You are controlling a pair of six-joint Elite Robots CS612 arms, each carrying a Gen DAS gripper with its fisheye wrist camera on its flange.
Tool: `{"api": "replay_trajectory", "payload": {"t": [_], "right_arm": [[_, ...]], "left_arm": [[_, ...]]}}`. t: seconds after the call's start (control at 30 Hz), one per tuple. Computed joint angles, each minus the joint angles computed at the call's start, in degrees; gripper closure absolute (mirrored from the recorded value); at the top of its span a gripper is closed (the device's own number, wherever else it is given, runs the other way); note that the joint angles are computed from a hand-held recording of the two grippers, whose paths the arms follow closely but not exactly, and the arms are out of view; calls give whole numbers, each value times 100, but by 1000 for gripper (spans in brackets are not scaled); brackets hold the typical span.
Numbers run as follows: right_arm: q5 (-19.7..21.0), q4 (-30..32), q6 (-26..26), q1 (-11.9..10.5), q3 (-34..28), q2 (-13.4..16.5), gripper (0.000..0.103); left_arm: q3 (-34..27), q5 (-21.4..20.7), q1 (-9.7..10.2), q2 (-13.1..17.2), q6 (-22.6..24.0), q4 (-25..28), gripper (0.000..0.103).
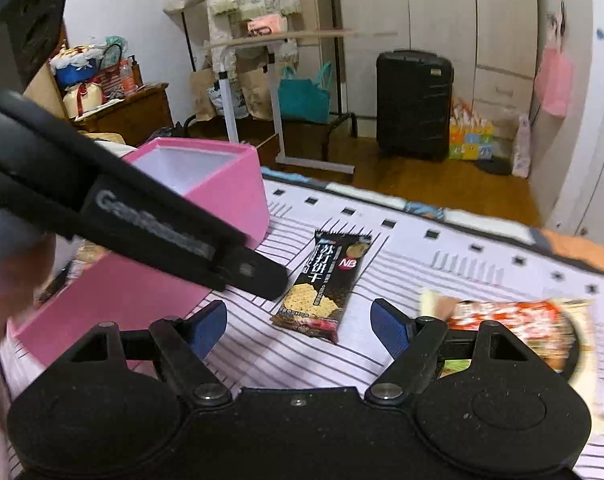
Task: Organize snacks
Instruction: 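Move both tools to the second black NB cracker pack, then close the left tool on the cracker pack while the right tool grips it too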
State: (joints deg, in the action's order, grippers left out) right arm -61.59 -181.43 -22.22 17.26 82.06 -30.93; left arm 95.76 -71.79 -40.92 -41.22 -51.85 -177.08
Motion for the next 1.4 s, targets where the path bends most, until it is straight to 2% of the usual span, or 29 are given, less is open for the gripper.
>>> {"api": "replay_trajectory", "payload": {"t": [0.13, 0.2, 0.3, 0.4, 0.5, 0.53, 0.7, 0.83, 0.97, 1.07, 1.1, 1.2, 1.3, 1.4], "right_arm": [[-22, 38, -97, 65, -392, 356, 21], [-33, 340, -191, 102, -564, 462, 21], [-28, 446, 137, 124, -741, 612, 24], [-115, 111, 380, 147, -760, 692, 24], [-349, -120, 391, 180, -667, 673, 42], [-348, -153, 383, 177, -617, 653, 44], [-324, -207, 438, 128, -288, 470, 44], [-367, -199, 354, 124, -31, 314, 44], [-367, -159, 284, 125, 79, 247, 42], [-442, 102, -110, 161, 23, 232, 31], [-525, 38, -277, 192, 74, 216, 30], [-806, -189, -365, 275, 2, 314, 28], [-798, -457, -18, 286, -19, 376, 33], [-933, -599, -72, 317, 177, 279, 43]], "left_arm": [[-394, -210, 138, 325, -91, 218, 74], [-536, -143, 175, 435, -253, 335, 74], [-709, -75, 209, 544, -470, 698, 74], [-791, -34, 237, 593, -662, 1009, 74], [-765, 41, 255, 631, -872, 955, 73], [-736, -24, 271, 637, -933, 861, 73], [-552, -232, 298, 738, -1234, -7, 70], [-456, -260, 294, 799, -1520, -401, 63], [-395, -499, 319, 909, -1680, -951, 62], [-501, -649, 343, 971, -1610, -785, 65], [-515, -607, 332, 960, -1510, -687, 69], [-525, -643, 339, 960, -1534, -652, 71], [-527, -551, 309, 973, -1422, -644, 71], [-503, -698, 309, 951, -1301, -702, 71]]}}
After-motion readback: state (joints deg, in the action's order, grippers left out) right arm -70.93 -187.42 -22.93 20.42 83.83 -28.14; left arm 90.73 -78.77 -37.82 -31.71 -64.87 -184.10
